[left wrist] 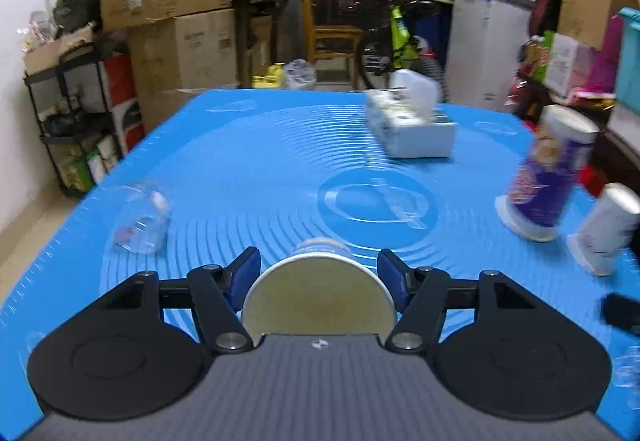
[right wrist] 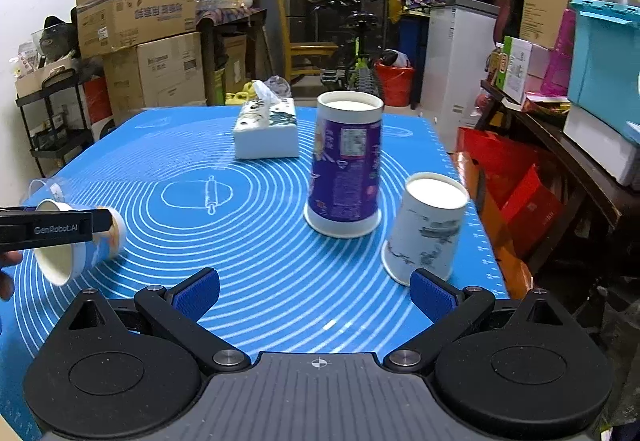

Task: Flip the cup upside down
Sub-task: 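Close the left gripper on the white printed cup's base, then lift the cup with the left gripper and pass it into the right gripper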

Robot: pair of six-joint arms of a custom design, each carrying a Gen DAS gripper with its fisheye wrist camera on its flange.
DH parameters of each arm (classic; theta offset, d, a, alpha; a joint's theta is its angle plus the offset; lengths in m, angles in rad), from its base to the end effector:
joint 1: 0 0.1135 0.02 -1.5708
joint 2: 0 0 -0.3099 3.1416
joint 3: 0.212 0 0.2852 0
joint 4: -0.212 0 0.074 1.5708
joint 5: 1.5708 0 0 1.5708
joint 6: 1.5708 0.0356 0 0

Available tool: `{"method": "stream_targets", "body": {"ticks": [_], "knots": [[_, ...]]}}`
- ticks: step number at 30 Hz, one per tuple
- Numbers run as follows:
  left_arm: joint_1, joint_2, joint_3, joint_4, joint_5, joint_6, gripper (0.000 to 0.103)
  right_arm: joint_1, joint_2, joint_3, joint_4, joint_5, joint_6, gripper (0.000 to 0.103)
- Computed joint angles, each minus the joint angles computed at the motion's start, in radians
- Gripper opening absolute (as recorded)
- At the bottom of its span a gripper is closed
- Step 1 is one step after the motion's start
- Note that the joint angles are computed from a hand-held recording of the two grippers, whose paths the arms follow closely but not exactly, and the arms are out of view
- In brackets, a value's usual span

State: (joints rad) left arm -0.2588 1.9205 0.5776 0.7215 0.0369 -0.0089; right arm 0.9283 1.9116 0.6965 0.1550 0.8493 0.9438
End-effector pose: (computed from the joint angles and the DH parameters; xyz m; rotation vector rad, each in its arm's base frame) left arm 0.3252 -0.0874 0.0828 0.2946 2.1783 -0.1910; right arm 0.2159 0.2439 0.0800 0.2733 2.1705 -0.1258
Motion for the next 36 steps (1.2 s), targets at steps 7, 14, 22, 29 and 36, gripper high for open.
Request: {"method": "stream_targets", "body": {"ticks": [7,14,22,29,36], "knots": [[-0.100,-0.012,-0.066,0.034,-0.019,-0.028,0.066,0.016,-0.029,-0.046,-0.037,-0.001,0.069,0.101],[-0.104,0.013,-0.060,-0.020,-0.010,-0.045,0.066,0.028,-0.031,-0.068,-0.034,-0.009,0.095,0.101],[-0.111,0.015,-0.064,-0.037,-0.037,-0.035,0.068,0.032,-0.029,-0.066,-0.029,-0.016,0.093,0.101],[-0.117,0.007,-0.072,-0.035,-0.036,-0.023,0.088,0.034,-0.031,-0.066,-0.038,-0.019,0.099,0.101],[-0.126,-0.006,-0.084,-0.024,-0.041,-0.008,0.093,0.043,-0.042,-0.062,-0.068,-0.011,0.112,0.101]]}}
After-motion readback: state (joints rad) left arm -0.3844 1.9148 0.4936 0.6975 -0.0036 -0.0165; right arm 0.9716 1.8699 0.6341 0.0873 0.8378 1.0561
